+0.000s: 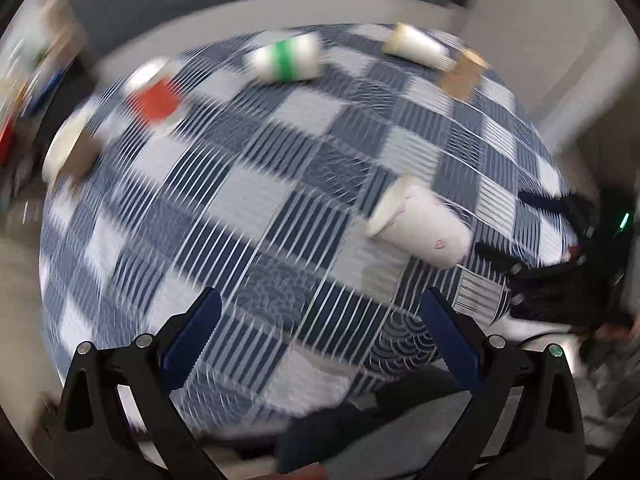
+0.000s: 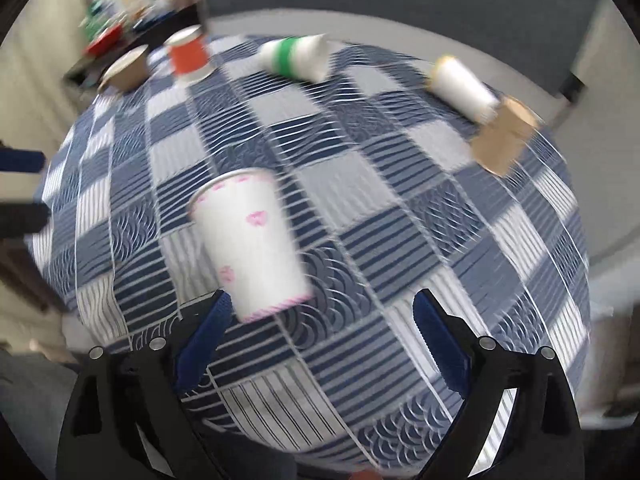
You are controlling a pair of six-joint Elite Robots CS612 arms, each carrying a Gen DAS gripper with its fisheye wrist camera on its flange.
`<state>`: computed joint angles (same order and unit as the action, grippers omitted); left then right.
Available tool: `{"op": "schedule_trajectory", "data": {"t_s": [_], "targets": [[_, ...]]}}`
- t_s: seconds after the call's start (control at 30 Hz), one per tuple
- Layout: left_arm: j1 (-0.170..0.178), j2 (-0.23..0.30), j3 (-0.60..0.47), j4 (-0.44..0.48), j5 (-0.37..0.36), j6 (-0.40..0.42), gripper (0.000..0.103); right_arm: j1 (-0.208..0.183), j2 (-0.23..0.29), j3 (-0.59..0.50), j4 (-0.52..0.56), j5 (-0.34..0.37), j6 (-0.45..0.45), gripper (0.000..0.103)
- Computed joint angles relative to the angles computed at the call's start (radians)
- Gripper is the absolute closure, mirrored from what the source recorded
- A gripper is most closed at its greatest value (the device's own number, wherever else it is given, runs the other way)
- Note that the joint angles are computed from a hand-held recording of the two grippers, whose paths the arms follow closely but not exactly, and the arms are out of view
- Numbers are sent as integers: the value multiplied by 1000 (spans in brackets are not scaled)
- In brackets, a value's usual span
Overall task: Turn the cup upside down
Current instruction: 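Lift the heart-printed cup with the right tool toward the left tool, then grasp the heart-printed cup with the left tool while the right tool releases it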
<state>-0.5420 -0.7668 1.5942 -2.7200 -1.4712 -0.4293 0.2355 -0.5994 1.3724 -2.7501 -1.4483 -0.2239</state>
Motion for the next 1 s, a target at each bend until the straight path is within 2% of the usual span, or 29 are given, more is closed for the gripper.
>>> {"op": "schedule_trajectory", "data": {"t_s": [0.13, 0.33, 0.47, 0.5, 0.6, 0.7, 0.8, 0.87, 1.0], "targets": [[-20, 60, -110, 81, 43, 311, 6, -29, -21, 24, -25, 4, 130, 14], [-40, 125, -228, 187, 35, 646, 6, -51, -28, 41, -37, -58, 262, 14], [-55, 169, -301, 262, 48, 901, 6, -62, -32, 56, -38, -76, 315, 14], [-57, 178, -315, 279, 51, 939, 6, -64, -34, 60, -42, -78, 321, 14], [-60, 212, -379, 392, 39, 1087, 6, -68, -36, 70, -48, -93, 350, 14], [-63, 234, -414, 454, 40, 1178, 6, -73, -38, 80, -56, -91, 382, 14], [-61, 256, -453, 496, 17, 1194, 6, -76, -34, 82, -55, -87, 408, 14], [-58, 263, -465, 497, -4, 1219, 10, -77, -32, 81, -49, -86, 420, 14], [-44, 286, -515, 524, -74, 1196, 11, -75, -27, 77, -38, -89, 434, 14]]}}
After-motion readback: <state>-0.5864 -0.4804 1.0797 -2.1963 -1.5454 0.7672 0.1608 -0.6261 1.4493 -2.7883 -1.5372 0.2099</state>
